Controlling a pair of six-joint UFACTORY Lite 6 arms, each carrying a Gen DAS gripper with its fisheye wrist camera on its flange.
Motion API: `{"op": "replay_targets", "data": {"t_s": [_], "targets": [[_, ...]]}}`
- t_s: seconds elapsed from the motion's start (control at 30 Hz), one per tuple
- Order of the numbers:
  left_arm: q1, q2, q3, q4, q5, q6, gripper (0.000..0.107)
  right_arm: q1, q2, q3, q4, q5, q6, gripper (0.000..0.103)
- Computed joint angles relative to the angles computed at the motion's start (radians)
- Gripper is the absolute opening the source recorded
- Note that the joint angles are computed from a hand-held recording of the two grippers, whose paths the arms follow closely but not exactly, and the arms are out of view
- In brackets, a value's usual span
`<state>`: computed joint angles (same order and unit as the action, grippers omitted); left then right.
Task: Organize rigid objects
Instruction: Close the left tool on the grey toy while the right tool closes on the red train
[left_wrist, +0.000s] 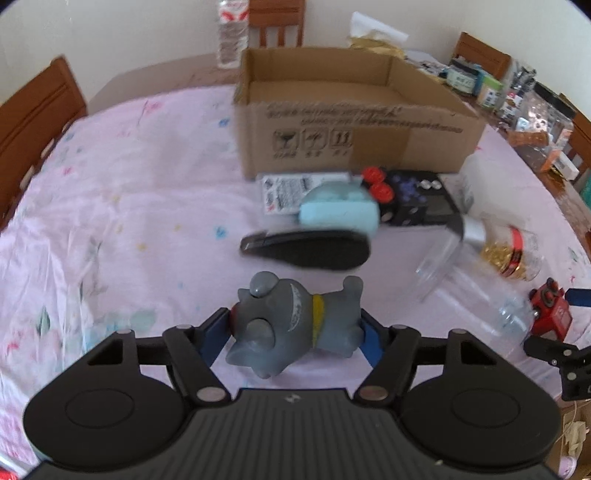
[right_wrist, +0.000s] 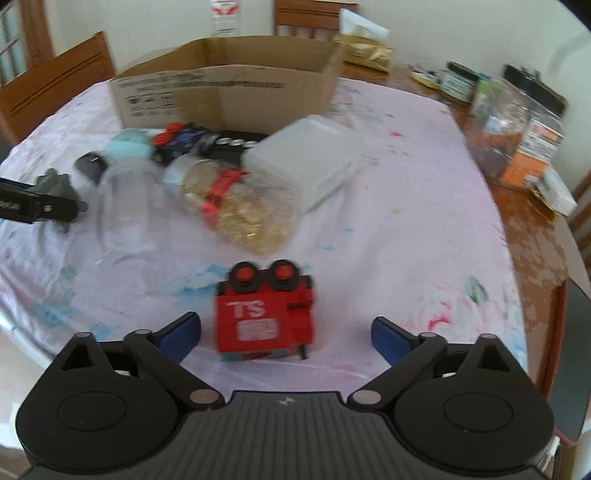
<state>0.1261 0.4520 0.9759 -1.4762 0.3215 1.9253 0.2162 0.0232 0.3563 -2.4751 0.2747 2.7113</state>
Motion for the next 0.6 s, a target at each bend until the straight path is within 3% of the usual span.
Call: {"op": "replay_targets", "data": {"t_s": [0.13,0.23,0.37,0.6], "targets": [[0.016,0.016,-0.009,-0.083,0.028,0.063,0.075,0.011,-0.003,-0.004,-0.085,0.009,0.073,0.088],[0.017,0.023,-0.023,-0.169,0.035,0.154,0.084,0.005,-0.007,-0.004,-0.134,0.011,0.104,0.082],[0.013,0.021,-0.036,-0.242,0.033,0.234,0.085,-0.005,-0.019,-0.012,-0.158,0.013,0.115,0.075],[0.006,0.027,-0.028,-0.264,0.023,0.232,0.085,0.015,-0.053,-0.036,-0.093,0.053,0.045,0.073]]}}
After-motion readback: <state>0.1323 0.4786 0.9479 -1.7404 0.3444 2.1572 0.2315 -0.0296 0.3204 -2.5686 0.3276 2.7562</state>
